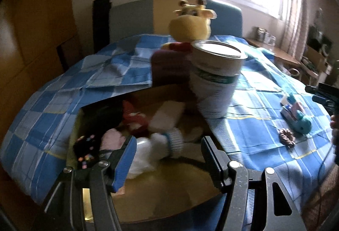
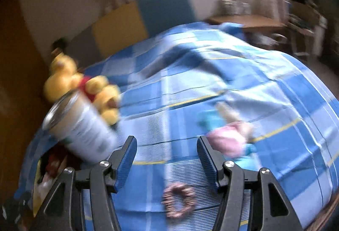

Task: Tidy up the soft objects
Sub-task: 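Move both grippers back toward the teal plush and brown scrunchie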

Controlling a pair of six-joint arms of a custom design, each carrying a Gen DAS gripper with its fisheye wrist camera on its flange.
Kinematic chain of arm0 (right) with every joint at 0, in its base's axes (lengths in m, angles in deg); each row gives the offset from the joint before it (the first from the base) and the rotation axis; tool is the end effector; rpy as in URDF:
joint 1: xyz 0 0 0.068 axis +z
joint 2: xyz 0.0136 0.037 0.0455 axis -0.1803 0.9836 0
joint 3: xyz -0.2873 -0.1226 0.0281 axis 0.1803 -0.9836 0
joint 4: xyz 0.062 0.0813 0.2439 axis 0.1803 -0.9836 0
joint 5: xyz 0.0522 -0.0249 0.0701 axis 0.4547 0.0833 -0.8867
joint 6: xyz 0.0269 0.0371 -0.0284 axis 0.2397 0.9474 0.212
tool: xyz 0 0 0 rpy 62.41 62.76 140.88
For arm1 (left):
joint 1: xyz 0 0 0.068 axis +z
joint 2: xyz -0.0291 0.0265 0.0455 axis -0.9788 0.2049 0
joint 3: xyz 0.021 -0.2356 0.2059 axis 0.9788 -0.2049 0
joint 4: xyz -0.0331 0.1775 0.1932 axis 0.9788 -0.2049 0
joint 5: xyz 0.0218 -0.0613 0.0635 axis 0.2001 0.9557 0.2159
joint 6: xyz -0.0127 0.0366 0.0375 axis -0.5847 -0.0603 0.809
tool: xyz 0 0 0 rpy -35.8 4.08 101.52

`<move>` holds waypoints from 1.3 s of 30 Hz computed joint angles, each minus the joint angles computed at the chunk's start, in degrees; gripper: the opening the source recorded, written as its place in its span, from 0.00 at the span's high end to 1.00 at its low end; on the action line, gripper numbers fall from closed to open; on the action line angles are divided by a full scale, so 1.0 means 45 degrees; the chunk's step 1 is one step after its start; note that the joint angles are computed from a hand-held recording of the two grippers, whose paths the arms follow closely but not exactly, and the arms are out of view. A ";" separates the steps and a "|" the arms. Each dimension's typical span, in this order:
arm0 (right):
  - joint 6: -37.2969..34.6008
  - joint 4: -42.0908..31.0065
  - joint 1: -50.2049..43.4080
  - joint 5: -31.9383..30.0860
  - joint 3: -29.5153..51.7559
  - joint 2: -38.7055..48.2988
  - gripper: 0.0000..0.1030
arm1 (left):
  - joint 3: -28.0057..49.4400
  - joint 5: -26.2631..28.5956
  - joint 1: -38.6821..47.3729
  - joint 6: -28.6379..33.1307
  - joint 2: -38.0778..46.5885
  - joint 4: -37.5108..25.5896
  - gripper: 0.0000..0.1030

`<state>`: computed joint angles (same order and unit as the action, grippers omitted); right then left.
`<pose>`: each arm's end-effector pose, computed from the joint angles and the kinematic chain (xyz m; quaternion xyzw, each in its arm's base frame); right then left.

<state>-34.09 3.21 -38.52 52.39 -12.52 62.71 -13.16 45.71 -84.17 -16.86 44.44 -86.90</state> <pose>0.2131 -0.1066 0.3099 0.3075 0.8661 0.0393 0.3921 0.3334 -0.0422 0.3086 0.1801 0.8919 -0.0728 0.4084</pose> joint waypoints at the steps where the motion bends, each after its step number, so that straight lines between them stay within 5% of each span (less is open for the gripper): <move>1: 0.0073 0.0169 -0.0489 -0.0022 -0.0149 0.0003 0.42 | 0.0015 -0.0050 -0.0217 0.0031 0.0000 -0.0016 0.38; 8: 0.1195 0.1189 -0.3875 -0.1194 -0.1171 0.0201 0.42 | 0.0185 -0.0347 -0.1813 0.0149 0.0218 -0.0106 0.32; 19: 0.2546 0.1707 -0.6138 -0.2967 -0.1717 0.0282 0.42 | 0.1433 -0.0471 -0.4605 -0.0016 0.1884 -0.1167 0.32; 39: 0.2939 0.1524 -0.6867 -0.4549 -0.1769 0.0873 0.42 | 0.5716 -0.0532 -0.8240 -0.0767 0.6982 -0.2341 0.26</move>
<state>-20.87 10.07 -69.42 31.92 -20.48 66.64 12.56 43.32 -121.25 -20.31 75.86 -97.43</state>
